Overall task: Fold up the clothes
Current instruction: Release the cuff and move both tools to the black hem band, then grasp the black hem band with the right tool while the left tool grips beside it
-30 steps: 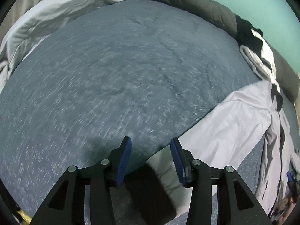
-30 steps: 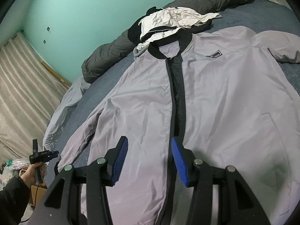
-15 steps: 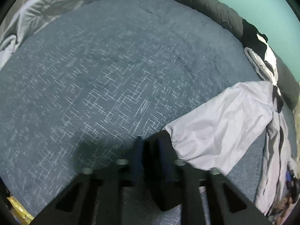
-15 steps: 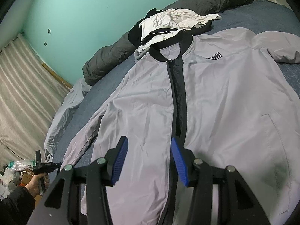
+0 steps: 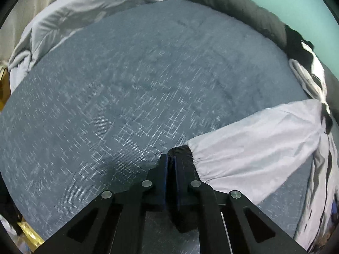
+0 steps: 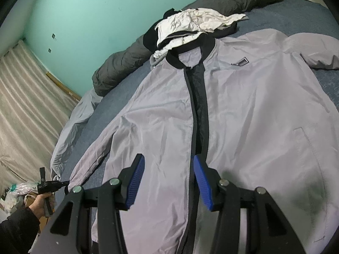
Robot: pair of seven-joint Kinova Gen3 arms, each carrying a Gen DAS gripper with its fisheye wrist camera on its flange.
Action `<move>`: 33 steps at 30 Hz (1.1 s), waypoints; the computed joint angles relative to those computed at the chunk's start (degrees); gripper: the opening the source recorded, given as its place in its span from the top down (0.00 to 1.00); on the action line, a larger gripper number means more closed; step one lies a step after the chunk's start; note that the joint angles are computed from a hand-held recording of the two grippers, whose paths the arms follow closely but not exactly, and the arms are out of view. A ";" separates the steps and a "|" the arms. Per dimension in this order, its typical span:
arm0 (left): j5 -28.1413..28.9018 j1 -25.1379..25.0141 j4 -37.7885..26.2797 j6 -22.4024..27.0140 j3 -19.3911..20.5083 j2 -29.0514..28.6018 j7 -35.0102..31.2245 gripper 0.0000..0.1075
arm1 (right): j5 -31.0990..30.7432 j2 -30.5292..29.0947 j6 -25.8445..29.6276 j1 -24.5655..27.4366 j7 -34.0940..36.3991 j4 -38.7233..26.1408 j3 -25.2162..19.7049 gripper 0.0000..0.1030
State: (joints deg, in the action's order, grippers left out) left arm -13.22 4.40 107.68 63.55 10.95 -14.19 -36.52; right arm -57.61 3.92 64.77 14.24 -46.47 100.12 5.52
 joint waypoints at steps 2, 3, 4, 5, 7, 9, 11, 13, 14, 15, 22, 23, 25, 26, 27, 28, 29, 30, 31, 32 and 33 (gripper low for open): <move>-0.79 -0.07 -0.61 0.58 0.92 -0.30 1.22 0.92 | 0.99 0.29 0.33 -0.11 -0.91 -0.54 -0.01 0.52; -1.21 -0.07 -0.94 0.89 1.36 -0.44 1.83 0.92 | 1.52 0.39 0.40 -0.15 -1.51 -0.80 -0.03 0.52; -1.80 0.07 -1.52 1.66 1.98 -0.53 2.21 0.92 | 2.05 0.45 0.43 -0.18 -2.10 -1.07 -0.06 0.52; -2.48 0.44 -2.20 2.59 2.48 -0.54 2.65 0.91 | 2.56 0.49 0.45 -0.21 -2.68 -1.36 -0.09 0.52; -4.10 1.04 -4.19 5.37 4.53 -0.24 3.52 0.88 | 3.83 0.58 0.72 -0.25 -4.04 -2.20 -0.12 0.52; -4.43 2.16 -5.59 6.48 5.32 -0.52 3.90 0.85 | 5.46 0.85 1.99 -0.12 -6.00 -3.70 -0.02 0.52; -4.06 3.53 -7.21 7.07 6.33 -0.70 3.85 0.82 | 7.00 1.10 4.01 0.34 -7.87 -5.40 0.22 0.52; -2.97 5.24 -8.70 6.94 7.35 -0.52 3.44 0.79 | 8.57 1.10 7.10 1.30 -8.69 -7.20 0.69 0.52; -2.19 6.15 -9.34 6.62 7.71 -0.37 3.01 0.78 | 10.06 1.20 9.10 1.64 -9.33 -8.46 0.87 0.52; -1.26 7.32 -10.17 6.16 8.20 0.03 2.16 0.76 | 11.49 1.36 11.12 1.89 -10.00 -9.59 0.95 0.52; 7.46 15.37 -13.38 -1.44 9.09 6.20 -4.08 0.67 | 18.64 -0.61 20.86 1.85 -9.98 -11.13 0.69 0.52; 7.93 16.81 -14.02 -2.05 9.64 7.54 -4.38 0.64 | 19.16 -1.05 21.51 1.48 -10.01 -10.70 0.68 0.52; 7.75 19.86 -15.37 -2.79 10.84 10.56 -4.21 0.64 | 20.18 -1.96 22.79 0.67 -10.13 -9.82 0.69 0.52; 8.43 21.19 -16.27 -2.90 10.86 11.98 -4.57 0.64 | 20.69 -2.41 23.41 0.23 -10.20 -9.38 0.71 0.52; 9.43 22.51 -16.68 -3.77 10.84 13.68 -5.22 0.63 | 21.19 -2.86 24.02 -0.22 -10.27 -8.94 0.72 0.52; 10.02 23.70 -16.86 -4.40 10.69 14.82 -5.21 0.63 | 21.68 -3.26 24.59 -0.82 -10.15 -8.55 0.59 0.52; 10.61 24.76 -16.57 -5.27 10.40 16.00 -5.20 0.63 | 22.06 -3.85 24.84 -1.45 -9.87 -7.98 0.44 0.52; 11.26 25.77 -16.30 -6.16 10.10 17.20 -5.28 0.63 | 22.21 -4.35 24.88 -2.00 -9.95 -7.42 0.43 0.52; 11.20 26.84 -16.10 -6.80 9.74 17.90 -4.64 0.63 | 22.27 -4.76 24.87 -2.50 -10.23 -6.92 0.46 0.52; 10.93 28.06 -16.38 -6.81 9.46 18.69 -3.71 0.62 | 22.05 -4.94 24.98 -2.82 -10.57 -6.45 0.68 0.52; 10.79 29.19 -16.51 -6.89 9.09 19.62 -2.96 0.62 | 21.69 -5.03 25.12 -3.01 -10.94 -5.98 0.94 0.52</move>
State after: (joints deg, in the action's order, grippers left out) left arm -2.43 33.59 91.17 56.66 20.04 5.43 -39.48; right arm -35.92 -1.11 89.89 11.24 -57.40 94.14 6.46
